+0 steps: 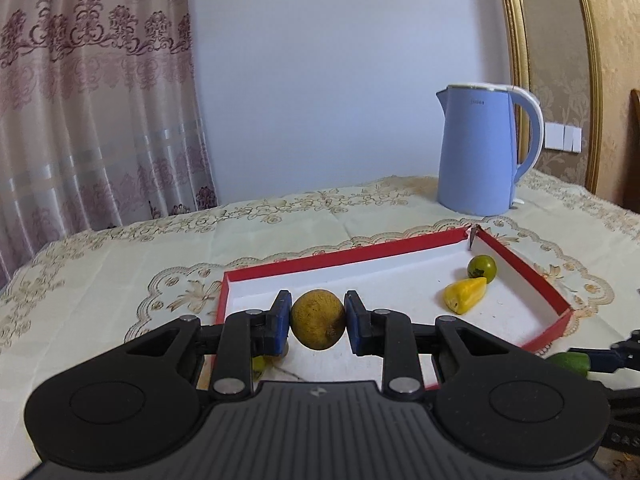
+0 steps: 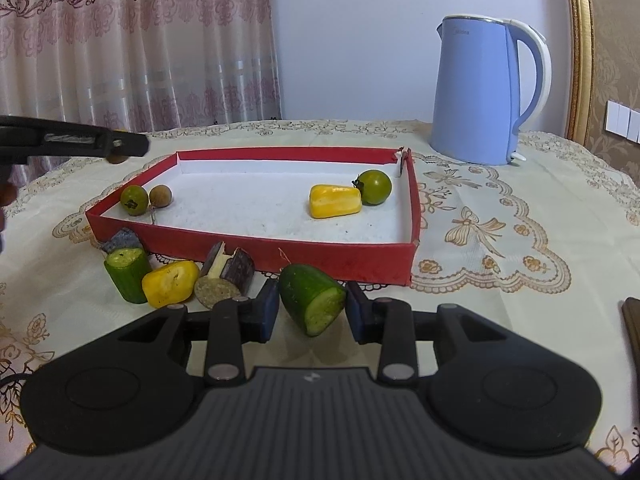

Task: Organize fruits
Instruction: 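Lift the lemon over the tray and drop it with the left gripper while the right lifts the cucumber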

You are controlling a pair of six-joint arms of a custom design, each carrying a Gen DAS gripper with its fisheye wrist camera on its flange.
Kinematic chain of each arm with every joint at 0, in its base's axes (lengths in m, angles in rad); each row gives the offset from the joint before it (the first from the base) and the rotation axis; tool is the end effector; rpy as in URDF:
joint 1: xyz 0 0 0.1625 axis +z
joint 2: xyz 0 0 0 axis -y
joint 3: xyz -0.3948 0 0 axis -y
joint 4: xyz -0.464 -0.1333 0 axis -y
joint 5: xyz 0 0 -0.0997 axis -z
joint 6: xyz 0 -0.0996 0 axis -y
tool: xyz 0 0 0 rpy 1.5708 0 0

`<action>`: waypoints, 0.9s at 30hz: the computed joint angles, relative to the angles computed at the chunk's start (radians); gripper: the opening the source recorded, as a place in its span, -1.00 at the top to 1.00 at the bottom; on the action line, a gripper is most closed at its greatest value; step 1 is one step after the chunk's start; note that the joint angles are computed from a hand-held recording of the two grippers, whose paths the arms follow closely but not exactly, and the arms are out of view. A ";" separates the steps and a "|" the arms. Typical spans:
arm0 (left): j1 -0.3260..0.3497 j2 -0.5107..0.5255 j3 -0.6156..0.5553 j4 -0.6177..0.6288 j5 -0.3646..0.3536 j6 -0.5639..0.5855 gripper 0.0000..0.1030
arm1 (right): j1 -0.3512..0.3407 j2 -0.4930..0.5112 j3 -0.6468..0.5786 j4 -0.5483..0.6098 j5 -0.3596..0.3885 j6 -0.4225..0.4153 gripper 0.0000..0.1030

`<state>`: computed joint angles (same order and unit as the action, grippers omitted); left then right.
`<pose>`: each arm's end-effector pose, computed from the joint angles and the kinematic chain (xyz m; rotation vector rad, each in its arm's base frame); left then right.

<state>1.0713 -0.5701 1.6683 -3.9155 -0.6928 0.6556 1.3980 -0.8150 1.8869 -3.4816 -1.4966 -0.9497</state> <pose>-0.1202 -0.6585 0.0367 0.4927 1.9135 -1.2731 0.0297 -0.6481 0.0502 1.0120 -2.3605 1.0201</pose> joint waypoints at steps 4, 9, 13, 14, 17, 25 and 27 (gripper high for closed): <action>0.018 0.033 -0.068 0.046 0.007 0.007 0.46 | -0.001 0.000 0.000 0.001 0.002 0.003 0.35; 0.046 0.061 -0.149 0.169 0.013 -0.046 0.46 | 0.000 0.000 -0.002 0.004 0.001 0.003 0.35; 0.063 0.092 -0.215 0.227 0.026 -0.048 0.46 | -0.001 -0.001 -0.003 0.009 0.003 0.010 0.35; 0.067 0.101 -0.233 0.247 0.033 -0.052 0.46 | -0.001 -0.001 -0.003 0.010 0.003 0.011 0.35; 0.077 0.116 -0.266 0.306 0.044 -0.069 0.46 | -0.001 -0.001 -0.003 0.013 0.001 0.013 0.35; 0.063 0.140 -0.284 0.289 0.126 -0.057 0.46 | -0.001 0.000 -0.009 0.018 -0.005 0.018 0.35; 0.053 0.130 -0.259 0.260 0.133 -0.053 0.45 | -0.001 0.002 -0.008 0.012 -0.005 0.017 0.35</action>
<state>1.1246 -0.4404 1.4093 -3.6554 -0.5593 0.6027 1.3967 -0.8133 1.8785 -3.4700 -1.5012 -0.9330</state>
